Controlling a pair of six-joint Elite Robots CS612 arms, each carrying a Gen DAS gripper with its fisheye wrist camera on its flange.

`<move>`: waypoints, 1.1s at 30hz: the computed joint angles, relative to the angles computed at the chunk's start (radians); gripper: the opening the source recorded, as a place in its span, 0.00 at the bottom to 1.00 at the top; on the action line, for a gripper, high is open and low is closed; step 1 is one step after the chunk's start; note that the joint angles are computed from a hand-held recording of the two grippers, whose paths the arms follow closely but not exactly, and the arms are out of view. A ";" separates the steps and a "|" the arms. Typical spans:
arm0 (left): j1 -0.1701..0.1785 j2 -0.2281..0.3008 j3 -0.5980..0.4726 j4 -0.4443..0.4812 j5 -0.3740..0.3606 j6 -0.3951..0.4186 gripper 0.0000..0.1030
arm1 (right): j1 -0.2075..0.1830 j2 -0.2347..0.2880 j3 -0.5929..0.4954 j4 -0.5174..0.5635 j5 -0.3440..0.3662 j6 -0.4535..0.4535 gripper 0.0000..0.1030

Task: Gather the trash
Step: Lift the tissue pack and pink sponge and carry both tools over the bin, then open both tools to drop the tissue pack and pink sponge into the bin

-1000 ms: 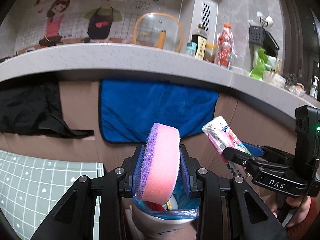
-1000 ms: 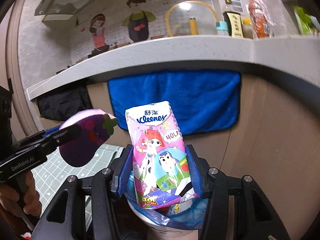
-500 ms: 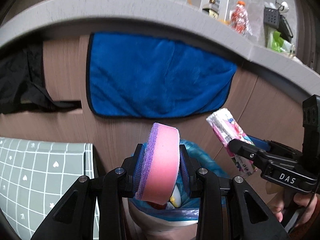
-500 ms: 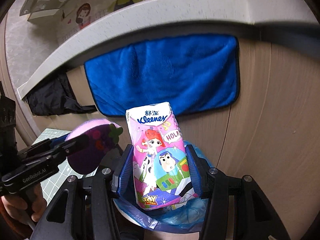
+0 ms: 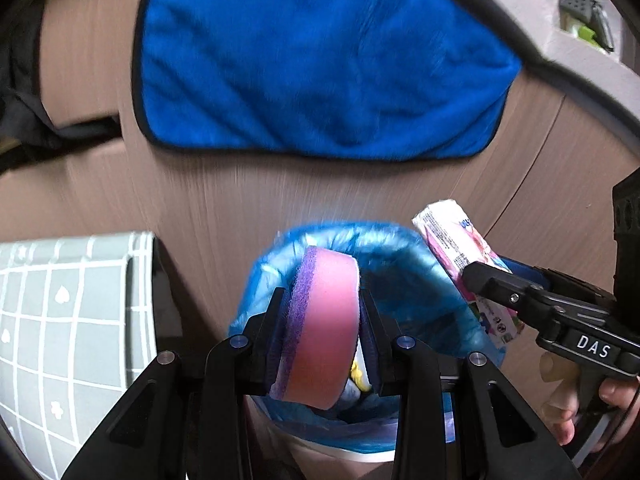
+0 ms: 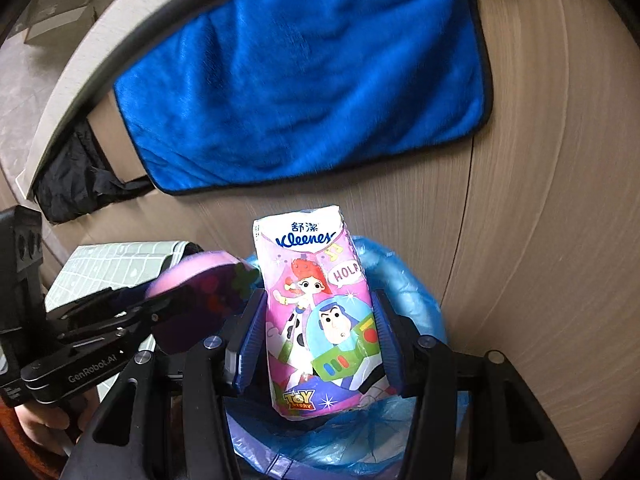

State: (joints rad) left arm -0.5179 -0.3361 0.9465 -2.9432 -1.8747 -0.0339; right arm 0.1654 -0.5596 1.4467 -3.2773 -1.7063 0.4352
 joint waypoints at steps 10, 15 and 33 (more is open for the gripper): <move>0.000 0.031 -0.052 0.080 -0.003 -0.002 0.34 | -0.016 0.036 -0.032 0.070 0.063 0.063 0.47; 0.007 0.040 -0.069 0.094 -0.056 0.004 0.36 | -0.018 0.043 -0.034 0.063 0.065 0.095 0.49; 0.035 -0.098 0.195 -0.205 0.021 -0.086 0.45 | 0.024 -0.009 0.053 -0.012 -0.053 0.122 0.54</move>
